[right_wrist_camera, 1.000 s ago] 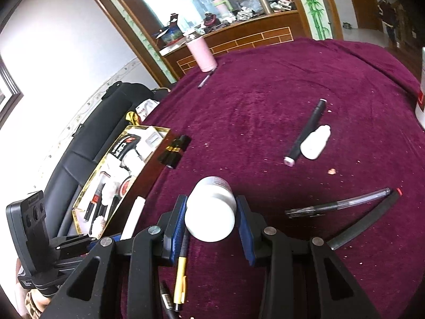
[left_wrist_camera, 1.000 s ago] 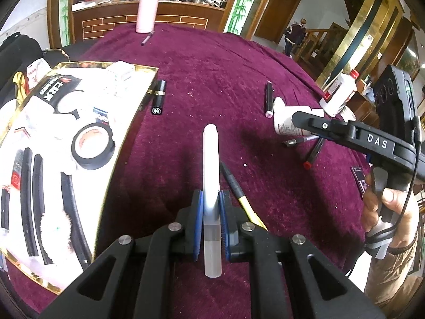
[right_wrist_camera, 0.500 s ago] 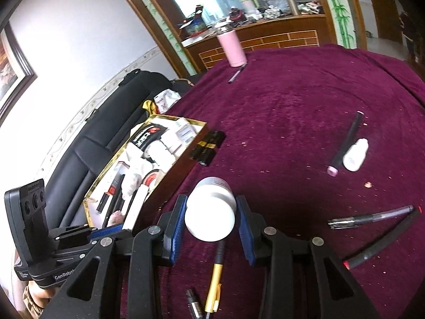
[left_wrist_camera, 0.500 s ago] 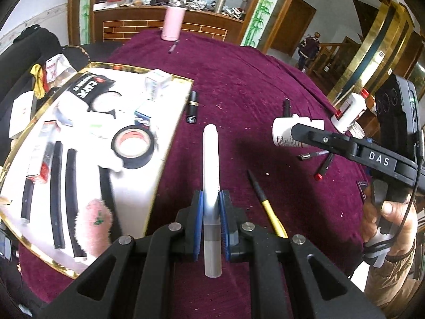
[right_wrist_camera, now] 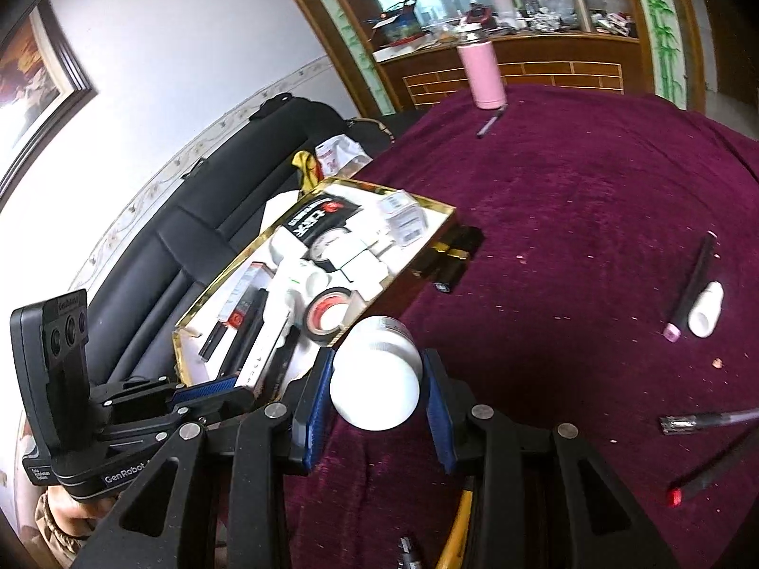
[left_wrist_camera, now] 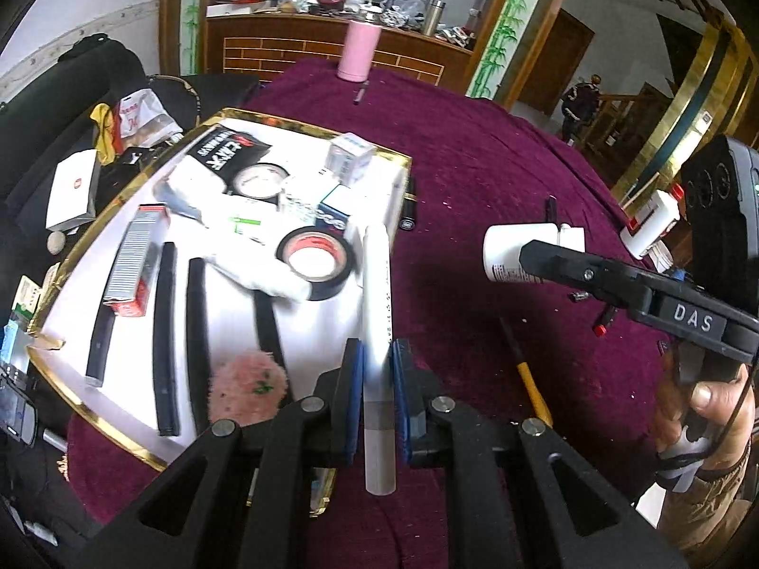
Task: Organize objects
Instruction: 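Lower the held white marker and white bottle onto the tray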
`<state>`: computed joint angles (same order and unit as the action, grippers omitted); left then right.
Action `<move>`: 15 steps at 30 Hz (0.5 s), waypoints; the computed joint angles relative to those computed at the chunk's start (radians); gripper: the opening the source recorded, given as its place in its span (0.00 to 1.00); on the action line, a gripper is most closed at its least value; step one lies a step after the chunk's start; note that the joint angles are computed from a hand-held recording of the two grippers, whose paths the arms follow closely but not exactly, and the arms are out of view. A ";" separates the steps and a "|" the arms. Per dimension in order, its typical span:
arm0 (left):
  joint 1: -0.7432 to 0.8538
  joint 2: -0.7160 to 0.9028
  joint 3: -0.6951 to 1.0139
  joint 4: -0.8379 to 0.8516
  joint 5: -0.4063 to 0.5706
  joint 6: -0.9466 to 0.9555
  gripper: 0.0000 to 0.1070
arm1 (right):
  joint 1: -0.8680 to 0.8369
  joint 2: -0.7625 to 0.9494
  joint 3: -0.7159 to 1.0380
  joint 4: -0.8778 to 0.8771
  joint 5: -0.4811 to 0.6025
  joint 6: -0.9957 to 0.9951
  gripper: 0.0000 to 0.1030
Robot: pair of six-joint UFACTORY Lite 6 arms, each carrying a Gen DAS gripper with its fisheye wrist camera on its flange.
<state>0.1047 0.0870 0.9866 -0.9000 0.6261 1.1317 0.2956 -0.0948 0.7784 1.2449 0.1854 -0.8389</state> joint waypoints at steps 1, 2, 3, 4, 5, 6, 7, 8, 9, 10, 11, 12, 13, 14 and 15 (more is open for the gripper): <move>0.007 0.000 0.001 0.002 -0.001 0.000 0.11 | 0.008 0.009 0.009 -0.009 -0.002 0.009 0.39; 0.015 0.002 0.005 0.004 0.001 0.001 0.11 | 0.020 0.021 0.023 -0.019 -0.004 0.020 0.39; 0.021 0.003 0.007 0.006 0.000 0.002 0.11 | 0.031 0.031 0.034 -0.032 -0.008 0.035 0.39; 0.030 0.001 0.007 0.007 0.002 0.006 0.11 | 0.042 0.042 0.045 -0.044 -0.012 0.048 0.39; 0.035 0.002 0.009 0.008 0.002 0.006 0.11 | 0.052 0.054 0.057 -0.058 -0.014 0.062 0.39; 0.040 0.002 0.011 0.010 0.003 0.008 0.11 | 0.061 0.066 0.068 -0.063 -0.017 0.069 0.39; 0.044 0.005 0.016 0.013 0.003 0.006 0.11 | 0.069 0.076 0.078 -0.075 -0.019 0.082 0.39; 0.050 0.007 0.018 0.013 0.004 0.008 0.11 | 0.077 0.085 0.086 -0.089 -0.020 0.097 0.39; 0.058 0.009 0.021 0.013 0.006 0.012 0.11 | 0.085 0.096 0.095 -0.090 -0.022 0.100 0.39; 0.065 0.012 0.025 0.012 0.008 0.016 0.11 | 0.093 0.104 0.104 -0.111 -0.023 0.122 0.39; 0.070 0.015 0.030 0.012 0.010 0.016 0.11 | 0.101 0.114 0.114 -0.129 -0.025 0.140 0.39; 0.081 0.020 0.037 0.011 0.014 0.020 0.11 | 0.110 0.122 0.123 -0.146 -0.027 0.159 0.39; 0.087 0.020 0.039 0.013 0.016 0.019 0.11 | 0.118 0.131 0.134 -0.167 -0.029 0.180 0.39; 0.096 0.023 0.045 0.014 0.020 0.020 0.11 | 0.129 0.140 0.145 -0.196 -0.031 0.210 0.39; 0.105 0.027 0.050 0.015 0.022 0.022 0.11 | 0.136 0.147 0.154 -0.214 -0.032 0.230 0.39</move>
